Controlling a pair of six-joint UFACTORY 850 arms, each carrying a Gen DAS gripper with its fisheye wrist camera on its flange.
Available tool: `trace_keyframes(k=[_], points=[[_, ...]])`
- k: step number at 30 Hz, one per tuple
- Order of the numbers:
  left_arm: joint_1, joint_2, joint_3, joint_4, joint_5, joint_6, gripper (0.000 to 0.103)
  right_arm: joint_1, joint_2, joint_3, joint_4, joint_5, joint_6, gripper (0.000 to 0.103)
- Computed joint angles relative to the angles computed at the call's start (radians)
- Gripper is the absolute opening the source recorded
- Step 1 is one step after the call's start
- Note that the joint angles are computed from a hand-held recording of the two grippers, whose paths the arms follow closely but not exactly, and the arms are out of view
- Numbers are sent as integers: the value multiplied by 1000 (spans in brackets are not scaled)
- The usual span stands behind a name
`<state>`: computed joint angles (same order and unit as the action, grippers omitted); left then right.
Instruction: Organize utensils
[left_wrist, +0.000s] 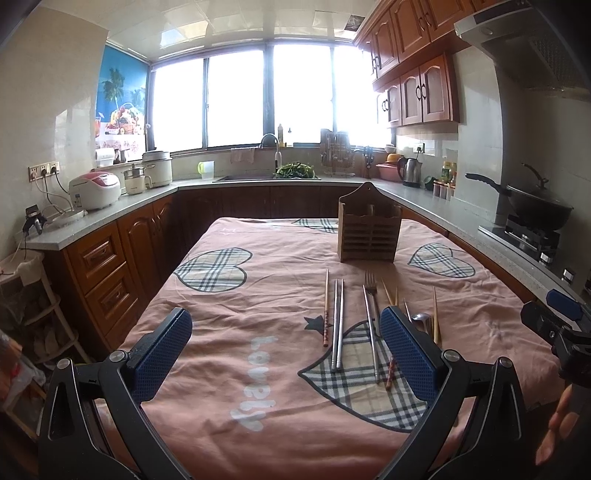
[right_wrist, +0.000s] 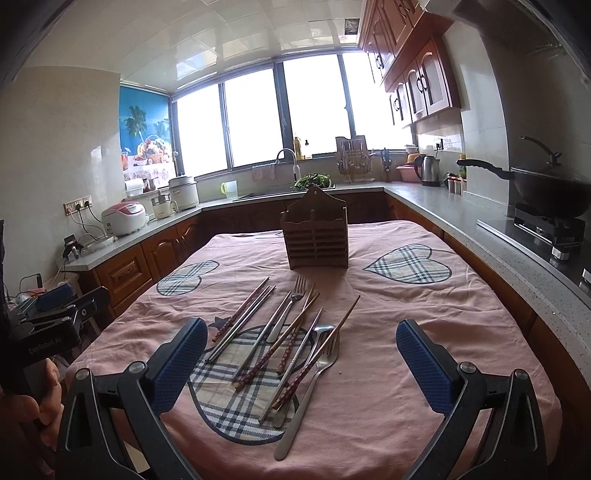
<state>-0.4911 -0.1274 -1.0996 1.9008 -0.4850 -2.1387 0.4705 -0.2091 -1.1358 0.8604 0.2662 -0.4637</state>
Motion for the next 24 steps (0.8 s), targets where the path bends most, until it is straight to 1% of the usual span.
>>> trace_keyframes(k=[10, 24], points=[[2, 7, 6, 14, 3, -19, 103, 6, 4, 11, -61, 21, 54, 103], [3, 7, 9, 23, 5, -31, 103, 10, 5, 15, -59, 28, 51, 103]])
